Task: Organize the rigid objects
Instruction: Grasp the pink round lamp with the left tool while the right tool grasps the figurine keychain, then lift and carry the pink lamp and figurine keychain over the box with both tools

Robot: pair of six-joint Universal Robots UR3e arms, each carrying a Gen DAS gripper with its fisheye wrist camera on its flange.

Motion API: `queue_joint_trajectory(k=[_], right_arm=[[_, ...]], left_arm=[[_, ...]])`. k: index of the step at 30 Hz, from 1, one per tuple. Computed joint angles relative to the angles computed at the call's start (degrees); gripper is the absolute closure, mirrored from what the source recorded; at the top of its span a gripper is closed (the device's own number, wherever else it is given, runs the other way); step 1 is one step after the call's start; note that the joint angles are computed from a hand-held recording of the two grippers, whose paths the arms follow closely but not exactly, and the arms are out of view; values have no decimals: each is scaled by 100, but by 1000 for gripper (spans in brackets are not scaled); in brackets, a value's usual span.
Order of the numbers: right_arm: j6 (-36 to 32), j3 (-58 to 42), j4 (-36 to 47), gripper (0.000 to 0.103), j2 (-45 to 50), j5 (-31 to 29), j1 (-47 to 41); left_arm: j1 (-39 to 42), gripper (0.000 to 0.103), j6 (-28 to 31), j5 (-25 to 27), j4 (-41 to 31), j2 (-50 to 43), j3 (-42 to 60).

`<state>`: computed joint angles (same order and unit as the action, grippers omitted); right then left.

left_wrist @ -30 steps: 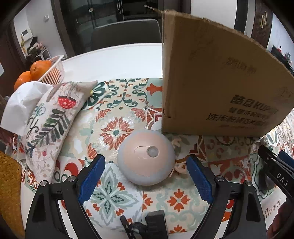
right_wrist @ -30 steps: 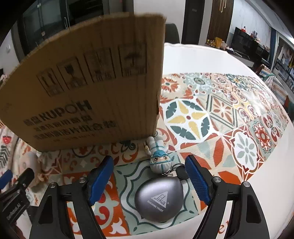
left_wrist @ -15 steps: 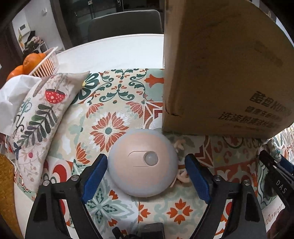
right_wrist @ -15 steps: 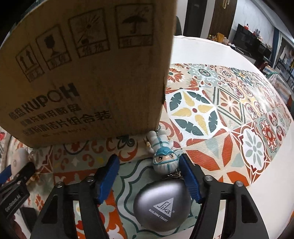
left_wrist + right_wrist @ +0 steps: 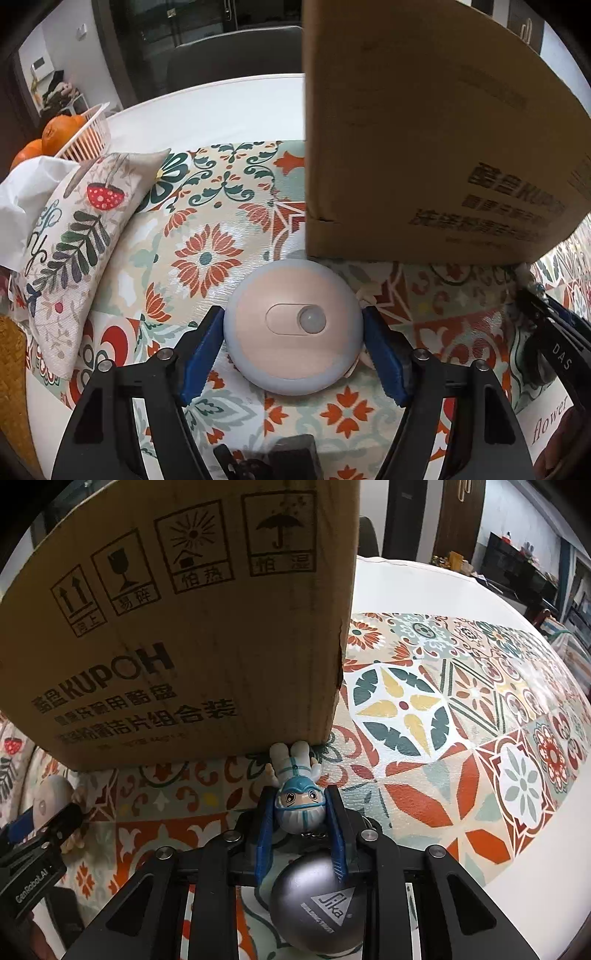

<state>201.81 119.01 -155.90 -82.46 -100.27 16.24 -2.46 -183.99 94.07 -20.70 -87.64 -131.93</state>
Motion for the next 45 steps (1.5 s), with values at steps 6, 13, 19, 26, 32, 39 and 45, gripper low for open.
queue_joint_trajectory(k=[6,13,19,26,32,39,45], right_arm=[[-306,614,-455,75,-343,257,-339],[-498,980,-615,75,-807,390,-466],[-634,1095,-485,75,-1354,394,-469],[-724,1250,76,75,-2322,518,-600],[-677,1371,633,75,-3228,426,-477],[-824,1340,989,75,-3852,463,-550],[-895,1187,1149,75,-4114,526,-582]], left_arm=[[-124,29,-21,-5,10,185,-86],[-96,29,-3,-129,-78,617,-217],[-64,29,19,-211,-272,1097,-266],[-108,29,-5,-263,-673,1773,-254],[-231,29,-105,-231,-946,2272,-276],[-348,29,-168,-192,-1265,2807,-255],[-331,29,-111,-291,-1440,3229,-208]])
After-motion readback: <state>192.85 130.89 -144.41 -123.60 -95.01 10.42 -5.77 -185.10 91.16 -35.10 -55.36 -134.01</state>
